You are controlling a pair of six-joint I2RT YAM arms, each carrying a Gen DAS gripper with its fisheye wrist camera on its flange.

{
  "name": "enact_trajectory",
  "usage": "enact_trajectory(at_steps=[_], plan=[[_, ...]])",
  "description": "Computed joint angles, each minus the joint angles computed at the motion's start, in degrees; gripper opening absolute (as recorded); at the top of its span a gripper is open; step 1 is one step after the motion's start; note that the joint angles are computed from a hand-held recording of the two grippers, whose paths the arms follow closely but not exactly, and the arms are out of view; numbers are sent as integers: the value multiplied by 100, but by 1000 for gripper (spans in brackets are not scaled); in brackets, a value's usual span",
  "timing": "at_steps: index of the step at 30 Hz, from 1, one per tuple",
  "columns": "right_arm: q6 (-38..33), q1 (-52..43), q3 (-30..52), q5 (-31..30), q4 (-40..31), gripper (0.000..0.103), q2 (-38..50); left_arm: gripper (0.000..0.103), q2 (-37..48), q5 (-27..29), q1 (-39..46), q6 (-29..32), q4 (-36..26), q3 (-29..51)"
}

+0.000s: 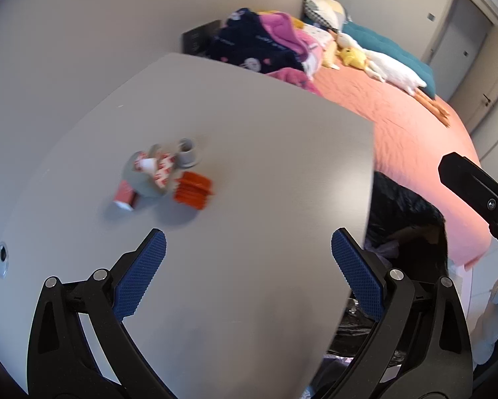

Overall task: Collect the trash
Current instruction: 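Move both tools back over the table toward the pink box and orange plug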

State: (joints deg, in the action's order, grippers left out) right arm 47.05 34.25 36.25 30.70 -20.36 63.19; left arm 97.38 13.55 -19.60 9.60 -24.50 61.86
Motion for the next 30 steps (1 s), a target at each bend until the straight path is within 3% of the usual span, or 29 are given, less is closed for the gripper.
enact_trajectory(at_steps=[17, 21, 23, 30], plan=[[-592, -142, 627, -766, 1186, 76, 1896, 96, 646, -104, 915, 57, 276, 204], [-756, -188, 803, -947, 1364, 76, 2296, 82, 887, -172, 1086, 85, 354, 342], [-826, -214, 897, -1026, 1407, 76, 2471, 70, 1120, -149, 1189, 120, 266, 540], [-1096, -276, 1322, -1362, 1486, 73, 3187, 64, 1638, -270, 1333, 199, 254, 974]])
